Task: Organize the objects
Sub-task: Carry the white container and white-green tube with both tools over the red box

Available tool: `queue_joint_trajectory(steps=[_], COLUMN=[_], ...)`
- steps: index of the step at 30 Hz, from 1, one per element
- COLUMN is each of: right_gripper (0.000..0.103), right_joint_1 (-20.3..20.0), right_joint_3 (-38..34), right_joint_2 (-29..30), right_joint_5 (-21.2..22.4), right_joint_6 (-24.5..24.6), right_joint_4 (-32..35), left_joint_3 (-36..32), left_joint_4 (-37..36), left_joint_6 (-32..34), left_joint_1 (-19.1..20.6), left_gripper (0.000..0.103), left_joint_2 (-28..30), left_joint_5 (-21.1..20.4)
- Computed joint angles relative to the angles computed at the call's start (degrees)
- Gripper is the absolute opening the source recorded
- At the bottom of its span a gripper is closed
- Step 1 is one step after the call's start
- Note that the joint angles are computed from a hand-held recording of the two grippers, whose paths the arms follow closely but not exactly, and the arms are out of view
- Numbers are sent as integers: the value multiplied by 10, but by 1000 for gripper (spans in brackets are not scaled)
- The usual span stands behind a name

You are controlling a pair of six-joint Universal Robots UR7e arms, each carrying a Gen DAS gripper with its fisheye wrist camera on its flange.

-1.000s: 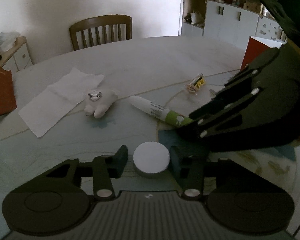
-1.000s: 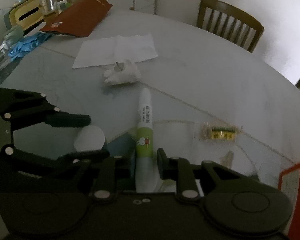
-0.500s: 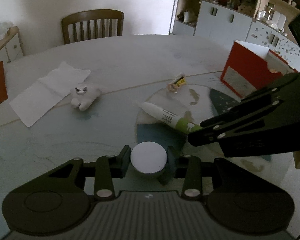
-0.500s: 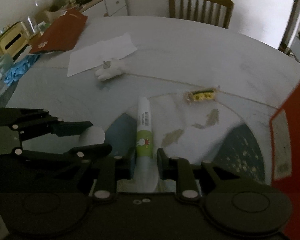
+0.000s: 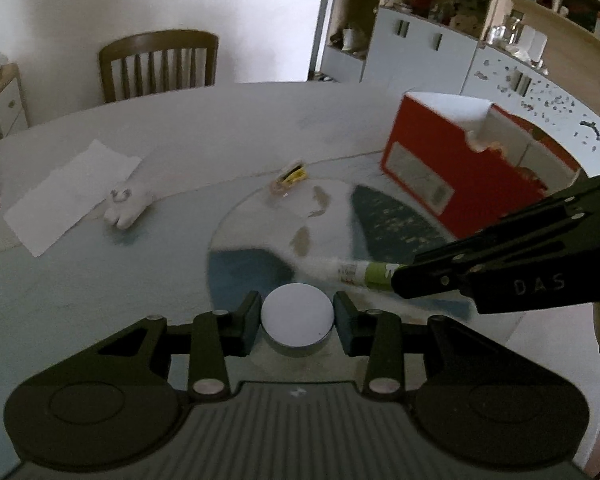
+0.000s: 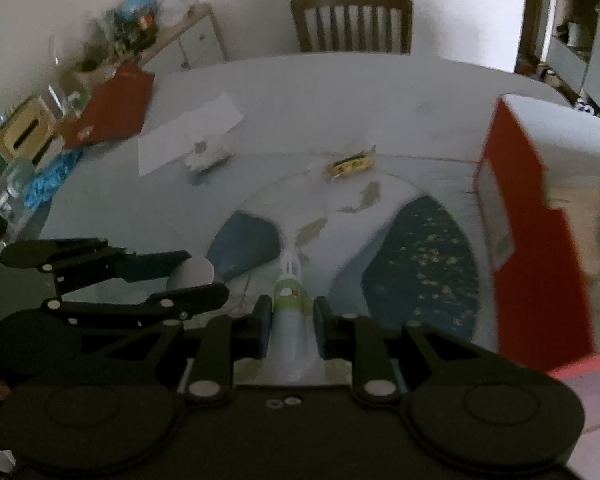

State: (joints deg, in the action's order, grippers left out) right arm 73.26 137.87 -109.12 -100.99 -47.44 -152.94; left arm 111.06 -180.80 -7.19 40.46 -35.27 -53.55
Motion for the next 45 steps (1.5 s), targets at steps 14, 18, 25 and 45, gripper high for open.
queue_joint_trajectory(steps=[14, 18, 25, 45], right_gripper=[17, 17, 17, 17], right_joint_1=[-80, -100, -137, -274], right_joint_3=[-43, -63, -105, -210], right_joint_2=[-111, -133, -142, -94], right_joint_5=[98, 133, 184, 291], right_joint_6=[-23, -35, -52, -102], right_joint_4=[109, 130, 143, 135], left_joint_3=[-35, -57, -125, -381], left_joint_4=[11, 18, 35, 171], left_joint_6=[-14, -8, 17, 78], left_joint_1=[-49, -61, -79, -95], left_gripper=[38, 38, 38, 38], left_joint_2=[17, 27, 61, 219], left_joint_5=[3, -1, -9, -37])
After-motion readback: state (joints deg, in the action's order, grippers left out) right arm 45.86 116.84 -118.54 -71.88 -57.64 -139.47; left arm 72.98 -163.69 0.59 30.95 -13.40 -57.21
